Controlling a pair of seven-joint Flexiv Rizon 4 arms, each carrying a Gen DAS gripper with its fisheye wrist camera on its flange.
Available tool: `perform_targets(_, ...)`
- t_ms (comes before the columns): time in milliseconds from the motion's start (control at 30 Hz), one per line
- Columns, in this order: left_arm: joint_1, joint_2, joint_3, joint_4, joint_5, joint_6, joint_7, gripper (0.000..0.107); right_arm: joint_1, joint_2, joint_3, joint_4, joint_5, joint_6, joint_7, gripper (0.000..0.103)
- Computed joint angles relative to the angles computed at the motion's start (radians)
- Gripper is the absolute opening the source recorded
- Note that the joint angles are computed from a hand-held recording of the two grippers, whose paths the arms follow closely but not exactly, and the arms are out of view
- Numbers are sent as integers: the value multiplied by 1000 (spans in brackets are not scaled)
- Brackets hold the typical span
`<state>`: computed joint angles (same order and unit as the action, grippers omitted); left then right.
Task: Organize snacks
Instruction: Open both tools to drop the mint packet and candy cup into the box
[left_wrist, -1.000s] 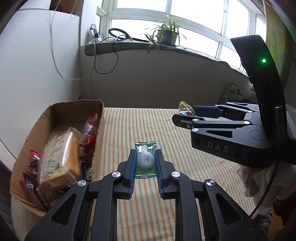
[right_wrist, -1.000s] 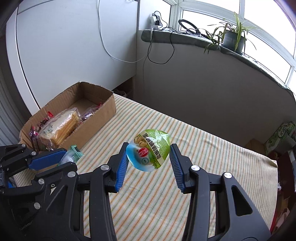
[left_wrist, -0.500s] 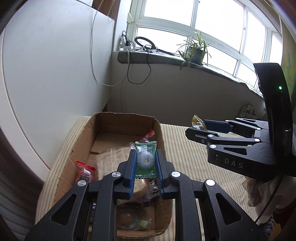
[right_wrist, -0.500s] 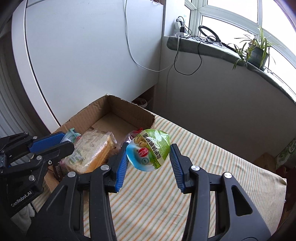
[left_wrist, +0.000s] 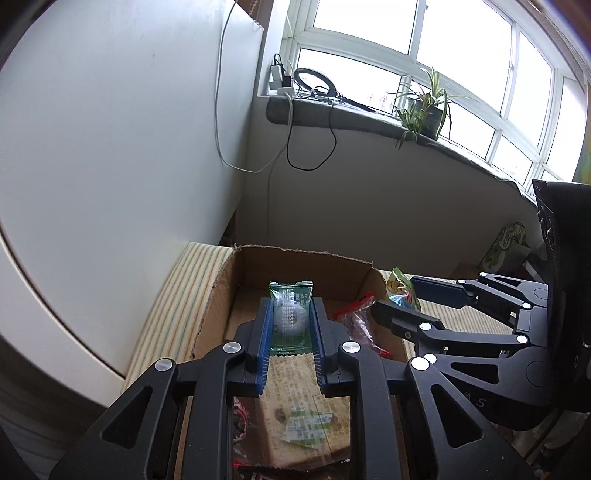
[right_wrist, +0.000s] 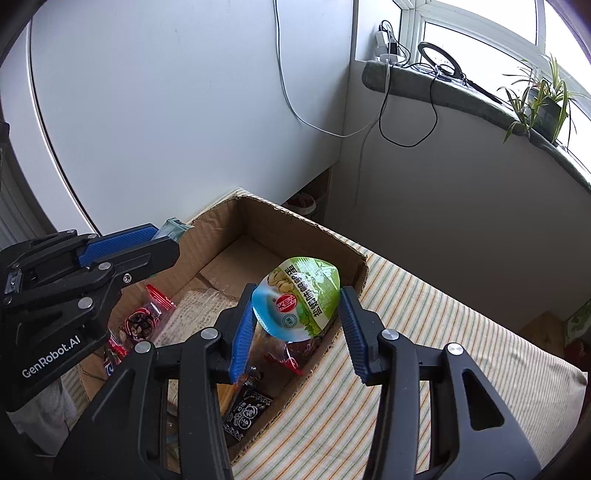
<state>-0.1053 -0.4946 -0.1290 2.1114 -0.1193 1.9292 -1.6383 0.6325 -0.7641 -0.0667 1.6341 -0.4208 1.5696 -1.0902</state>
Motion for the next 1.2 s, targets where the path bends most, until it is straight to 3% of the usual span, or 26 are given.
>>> perform_targets(333, 41, -28, -28, -38, 11, -32, 10, 18, -62, -60, 95, -100, 16, -78, -38, 46)
perform_targets(733, 43, -33, -27, -44, 5, -38, 6, 21, -55, -61, 93, -95, 26, -76, -53, 48)
perform_targets(833, 41, -35, -26, -49, 4, -42, 10, 21, -46, -55, 77, -83, 26, -59, -47, 61)
perform_targets(933, 26, -36, -12, -50, -3, -37, 12, 23, -41, -50, 68, -74, 24, -46, -44, 64)
perform_targets(1100, 26, -36, -12, -47, -6, -25, 7, 46, -21, -39, 40, -57, 14, -36, -38, 71)
perform_targets(1133, 21, -36, -6, -47, -8, -22, 7, 46, -20, -38, 39, -54, 13, -32, -37, 77)
perform_targets(1200, 14, -34, 0, -47, -10, -20, 9, 46, -4, -33, 16, -42, 11, -17, -26, 79)
